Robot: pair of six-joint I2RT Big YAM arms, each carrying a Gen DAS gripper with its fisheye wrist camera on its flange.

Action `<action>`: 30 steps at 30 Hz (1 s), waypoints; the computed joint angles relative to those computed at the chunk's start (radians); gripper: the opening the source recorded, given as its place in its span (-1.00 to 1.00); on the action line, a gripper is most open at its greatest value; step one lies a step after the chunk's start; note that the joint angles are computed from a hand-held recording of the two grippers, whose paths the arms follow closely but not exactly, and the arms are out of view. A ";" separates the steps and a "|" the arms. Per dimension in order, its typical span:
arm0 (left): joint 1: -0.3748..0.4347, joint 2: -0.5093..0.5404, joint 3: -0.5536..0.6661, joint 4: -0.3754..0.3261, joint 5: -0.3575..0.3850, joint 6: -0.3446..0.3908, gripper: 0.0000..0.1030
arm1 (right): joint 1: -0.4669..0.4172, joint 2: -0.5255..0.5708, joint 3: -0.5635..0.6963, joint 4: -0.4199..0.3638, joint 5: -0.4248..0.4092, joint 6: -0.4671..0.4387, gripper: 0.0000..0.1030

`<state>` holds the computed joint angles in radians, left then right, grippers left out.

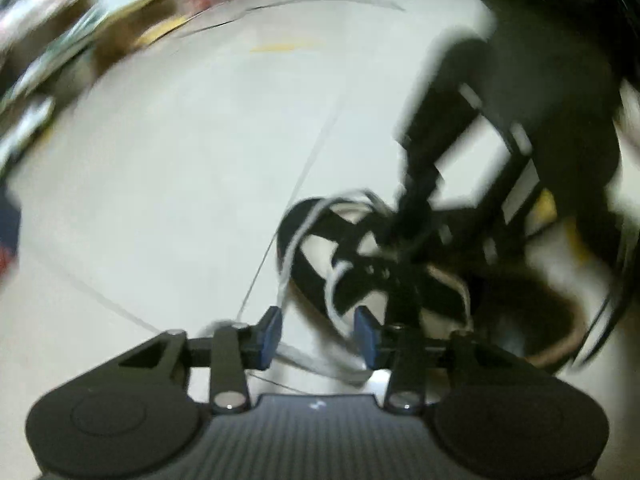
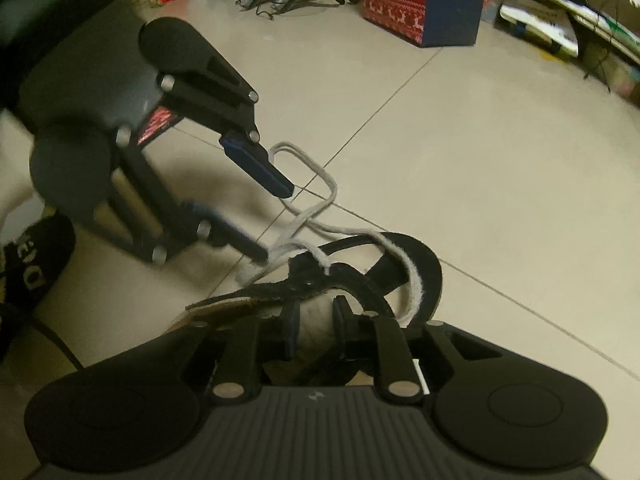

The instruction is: Lace up shoes with both hands

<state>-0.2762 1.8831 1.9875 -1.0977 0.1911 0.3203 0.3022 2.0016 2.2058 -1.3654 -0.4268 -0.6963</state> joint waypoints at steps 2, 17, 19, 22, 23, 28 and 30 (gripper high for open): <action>0.019 0.010 0.015 0.006 0.051 -0.112 -0.33 | 0.002 0.004 0.010 -0.003 0.009 -0.019 -0.64; 0.014 0.106 0.114 -0.047 0.111 -0.381 -0.59 | 0.019 0.005 -0.047 0.087 0.057 -0.004 -0.68; 0.014 0.109 0.118 -0.039 0.114 -0.397 -0.59 | 0.017 0.000 -0.053 0.087 0.051 0.010 -0.68; 0.021 0.116 0.130 -0.034 0.122 -0.408 -0.59 | 0.012 0.002 -0.052 0.085 0.038 0.040 -0.68; 0.020 0.120 0.137 -0.040 0.124 -0.402 -0.59 | 0.010 0.004 -0.049 0.083 0.033 0.050 -0.68; 0.011 0.131 0.144 -0.056 0.128 -0.395 -0.65 | 0.007 0.029 -0.007 0.044 0.023 0.067 -0.70; 0.006 0.127 0.126 -0.036 0.124 -0.425 -0.74 | 0.005 0.038 0.002 0.035 0.016 0.075 -0.73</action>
<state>-0.2698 2.0099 2.1132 -1.1340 0.3148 -0.1050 0.3072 2.0395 2.2077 -1.3309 -0.4112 -0.6208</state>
